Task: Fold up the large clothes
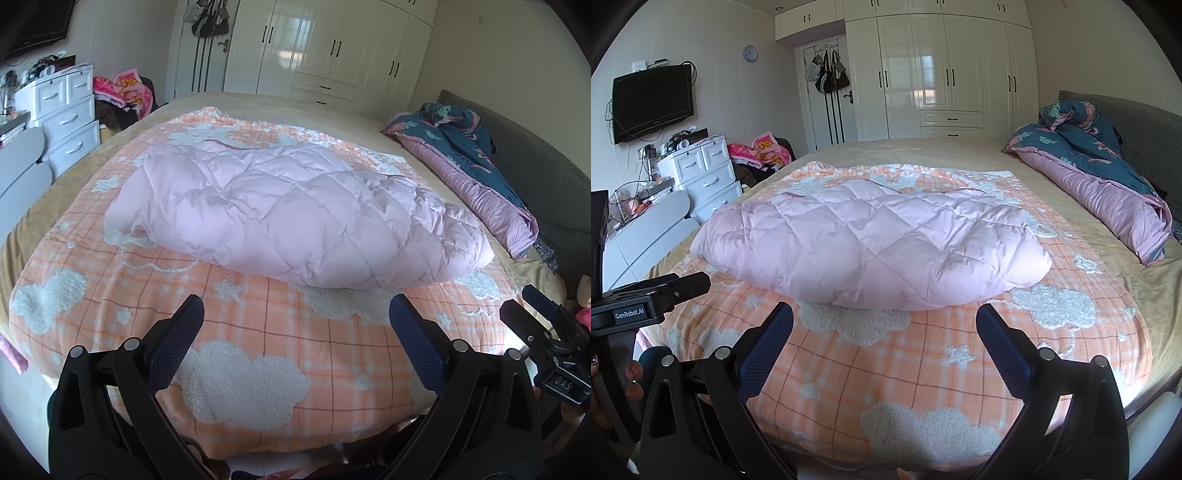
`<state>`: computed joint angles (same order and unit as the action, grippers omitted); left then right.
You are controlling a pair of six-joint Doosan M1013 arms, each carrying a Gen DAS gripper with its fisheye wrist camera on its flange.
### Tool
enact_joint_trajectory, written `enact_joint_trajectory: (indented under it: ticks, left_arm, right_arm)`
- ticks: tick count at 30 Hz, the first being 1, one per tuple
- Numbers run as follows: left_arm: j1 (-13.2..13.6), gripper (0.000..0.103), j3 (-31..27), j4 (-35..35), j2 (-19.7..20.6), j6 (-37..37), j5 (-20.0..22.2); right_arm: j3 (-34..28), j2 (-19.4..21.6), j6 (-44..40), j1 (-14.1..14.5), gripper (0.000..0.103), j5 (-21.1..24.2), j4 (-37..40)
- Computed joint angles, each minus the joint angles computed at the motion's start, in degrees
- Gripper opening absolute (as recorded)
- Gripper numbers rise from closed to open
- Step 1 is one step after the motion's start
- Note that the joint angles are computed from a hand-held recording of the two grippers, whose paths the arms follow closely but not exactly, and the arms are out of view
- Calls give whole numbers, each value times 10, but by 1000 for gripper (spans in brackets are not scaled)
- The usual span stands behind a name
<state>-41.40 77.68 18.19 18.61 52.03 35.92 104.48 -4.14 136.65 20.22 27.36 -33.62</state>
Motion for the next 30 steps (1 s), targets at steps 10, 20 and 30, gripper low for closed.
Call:
enact_joint_trajectory:
  ticks: [10,20,30]
  left_arm:
    - [3,94,-6,-14,4,15,15]
    - [9,94,-17,40,20,-51,82]
    - [94,94,-37,109,41,-205,130]
  right_arm:
    - [-3,2,5,1,99,10,-5]
    - [25,-11,153,-26,99,72,-95]
    - [111,-65,368,-208,99,275,-133]
